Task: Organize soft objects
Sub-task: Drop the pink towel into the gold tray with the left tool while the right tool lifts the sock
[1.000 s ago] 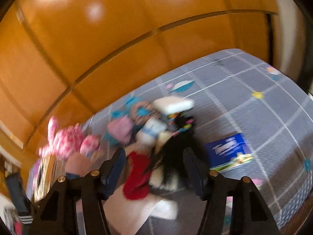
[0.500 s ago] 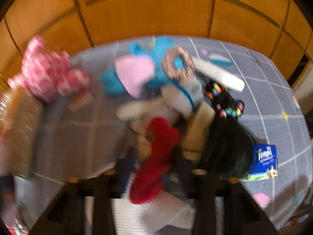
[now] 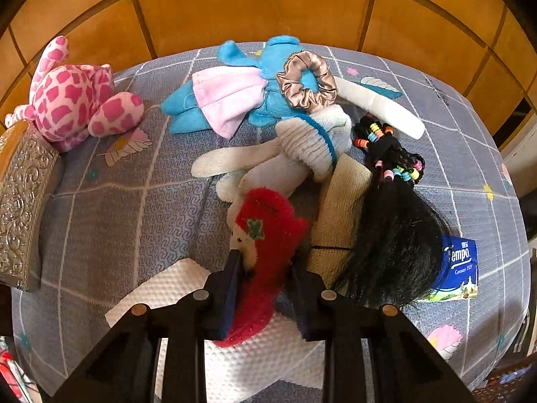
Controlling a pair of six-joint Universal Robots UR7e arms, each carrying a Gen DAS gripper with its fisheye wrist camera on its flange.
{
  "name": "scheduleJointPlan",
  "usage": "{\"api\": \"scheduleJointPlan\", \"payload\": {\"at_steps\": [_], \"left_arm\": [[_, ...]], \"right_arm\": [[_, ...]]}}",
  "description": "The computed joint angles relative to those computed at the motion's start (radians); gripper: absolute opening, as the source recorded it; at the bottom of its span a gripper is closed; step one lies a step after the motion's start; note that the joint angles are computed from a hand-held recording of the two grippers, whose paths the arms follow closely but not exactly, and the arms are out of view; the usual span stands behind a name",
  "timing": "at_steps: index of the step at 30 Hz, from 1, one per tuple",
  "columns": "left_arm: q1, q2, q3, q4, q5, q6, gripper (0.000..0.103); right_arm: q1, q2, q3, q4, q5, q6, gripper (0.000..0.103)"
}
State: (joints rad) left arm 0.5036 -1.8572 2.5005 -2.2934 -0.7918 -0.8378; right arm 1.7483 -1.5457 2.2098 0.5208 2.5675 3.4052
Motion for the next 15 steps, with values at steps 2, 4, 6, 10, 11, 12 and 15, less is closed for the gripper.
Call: {"api": "scheduleJointPlan", "payload": {"at_steps": [2,4,6,10,11,12,15], "left_arm": [[0.054,-0.003,-0.005,-0.003,-0.009,-0.009,0.033],[0.11,0.03,-0.013,-0.044,-0.021,-0.006,0.033],[0.158,0.069,-0.034,-0.056,-0.027,-0.014,0.033],[0.245,0.179,-0.07,-0.125,-0.04,0.01,0.038],[0.258,0.203,-0.078,-0.137,-0.038,0.025,0.041],[0.268,0.22,-0.083,-0.147,-0.035,0.032,0.041],[0.276,0.258,-0.097,-0.168,-0.034,0.068,0.046]], "right_arm": [[0.003,0.009,-0.001,-0.005,0.009,-0.002,0.027],[0.008,0.022,-0.003,-0.009,0.021,-0.004,0.027],[0.013,0.033,-0.005,-0.011,0.031,-0.004,0.027],[0.02,0.051,-0.008,-0.02,0.048,-0.006,0.027],[0.02,0.052,-0.007,-0.022,0.051,-0.01,0.027],[0.022,0.056,-0.008,-0.025,0.056,-0.012,0.027],[0.024,0.061,-0.007,-0.032,0.062,-0.02,0.027]]}}
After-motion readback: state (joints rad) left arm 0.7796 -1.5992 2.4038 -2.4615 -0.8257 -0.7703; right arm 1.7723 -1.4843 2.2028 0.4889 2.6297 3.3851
